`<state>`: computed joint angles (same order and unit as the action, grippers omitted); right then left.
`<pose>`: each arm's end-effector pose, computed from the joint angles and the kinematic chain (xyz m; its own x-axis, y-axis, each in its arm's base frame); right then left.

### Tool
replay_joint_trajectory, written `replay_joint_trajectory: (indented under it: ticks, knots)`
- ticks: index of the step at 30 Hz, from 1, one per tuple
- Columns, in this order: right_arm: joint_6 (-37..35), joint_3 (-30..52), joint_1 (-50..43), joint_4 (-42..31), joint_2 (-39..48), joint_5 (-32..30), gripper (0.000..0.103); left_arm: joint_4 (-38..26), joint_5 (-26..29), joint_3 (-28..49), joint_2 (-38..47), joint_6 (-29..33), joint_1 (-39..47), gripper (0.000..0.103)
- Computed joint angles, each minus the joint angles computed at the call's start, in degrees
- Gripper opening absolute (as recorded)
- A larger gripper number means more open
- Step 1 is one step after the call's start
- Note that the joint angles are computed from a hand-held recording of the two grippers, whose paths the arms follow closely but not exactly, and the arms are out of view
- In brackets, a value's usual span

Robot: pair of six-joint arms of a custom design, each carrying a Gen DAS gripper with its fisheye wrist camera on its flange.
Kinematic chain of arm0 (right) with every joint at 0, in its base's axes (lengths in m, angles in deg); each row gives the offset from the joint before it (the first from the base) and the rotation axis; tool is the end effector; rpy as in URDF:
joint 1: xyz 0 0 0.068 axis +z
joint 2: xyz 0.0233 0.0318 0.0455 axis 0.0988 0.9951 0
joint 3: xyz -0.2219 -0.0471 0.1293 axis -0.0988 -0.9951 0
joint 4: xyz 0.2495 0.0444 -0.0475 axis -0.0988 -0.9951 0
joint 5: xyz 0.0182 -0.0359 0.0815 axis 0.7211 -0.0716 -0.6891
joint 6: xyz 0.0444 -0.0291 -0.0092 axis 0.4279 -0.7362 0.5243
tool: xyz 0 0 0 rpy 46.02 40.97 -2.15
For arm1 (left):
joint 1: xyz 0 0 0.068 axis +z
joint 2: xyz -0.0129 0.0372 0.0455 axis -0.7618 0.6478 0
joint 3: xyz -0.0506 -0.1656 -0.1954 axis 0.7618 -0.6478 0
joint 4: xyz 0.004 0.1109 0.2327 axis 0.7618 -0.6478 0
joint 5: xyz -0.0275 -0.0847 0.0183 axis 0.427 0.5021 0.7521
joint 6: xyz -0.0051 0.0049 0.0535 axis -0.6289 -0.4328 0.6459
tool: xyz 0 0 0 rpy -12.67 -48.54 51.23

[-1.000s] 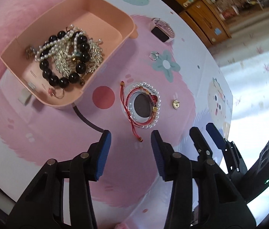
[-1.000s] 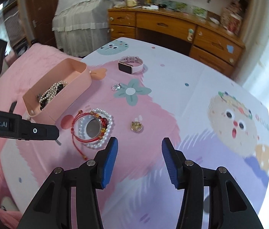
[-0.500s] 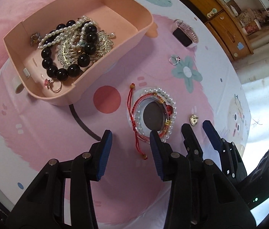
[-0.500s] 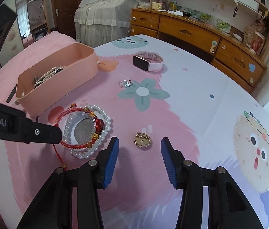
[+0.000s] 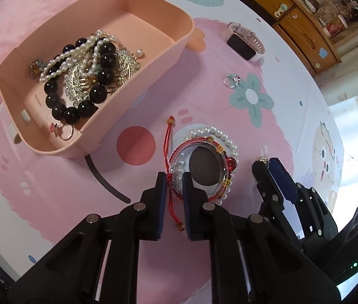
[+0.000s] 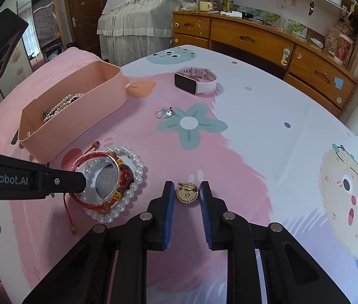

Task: Organize jewelry
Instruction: 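Close the left tool on the red bracelet while the right tool grasps the gold charm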

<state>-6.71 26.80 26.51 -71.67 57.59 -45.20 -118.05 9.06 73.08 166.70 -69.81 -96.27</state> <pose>0.2424 0.0934 0.1088 -0.7543 -0.3438 -0.5593 -0.4103 0.9119 -0.0072 0.2679 -0.2815 0.1339 -0.9072 -0.3953 -0.1439 -0.3509 0.8997 -0.2595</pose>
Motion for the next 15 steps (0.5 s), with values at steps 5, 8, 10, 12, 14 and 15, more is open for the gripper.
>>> replay_joint_trajectory:
  ticks: [5, 8, 10, 12, 14, 15]
  knots:
    - [-0.14, 0.60, 0.00, -1.63, -0.26, -0.26, 0.020, -2.55, -0.16, 1.11, -0.50, 1.98, 0.52, 0.005]
    - [-0.01, 0.47, -0.10, -3.15, -1.22, -0.60, 0.020, -3.39, -0.70, 1.02, -2.25, 3.47, 0.31, 0.005]
    - [0.10, 0.27, -0.07, -4.18, -2.06, -0.55, 0.020, -3.88, -0.95, 1.32, -3.09, 4.84, 0.17, 0.005]
    - [0.34, -0.40, 0.04, -5.31, -3.77, -0.31, 0.019, -4.95, -1.40, 1.81, -4.10, 6.11, -0.24, 0.005]
    - [0.76, -1.13, 0.04, -7.00, -6.27, -0.09, 0.019, -6.07, -1.65, 2.18, -5.17, 7.53, -0.54, 0.005]
    - [1.10, -1.60, 0.16, -7.79, -7.66, 0.14, 0.019, -6.56, -1.72, 2.07, -5.96, 7.97, -0.77, 0.005]
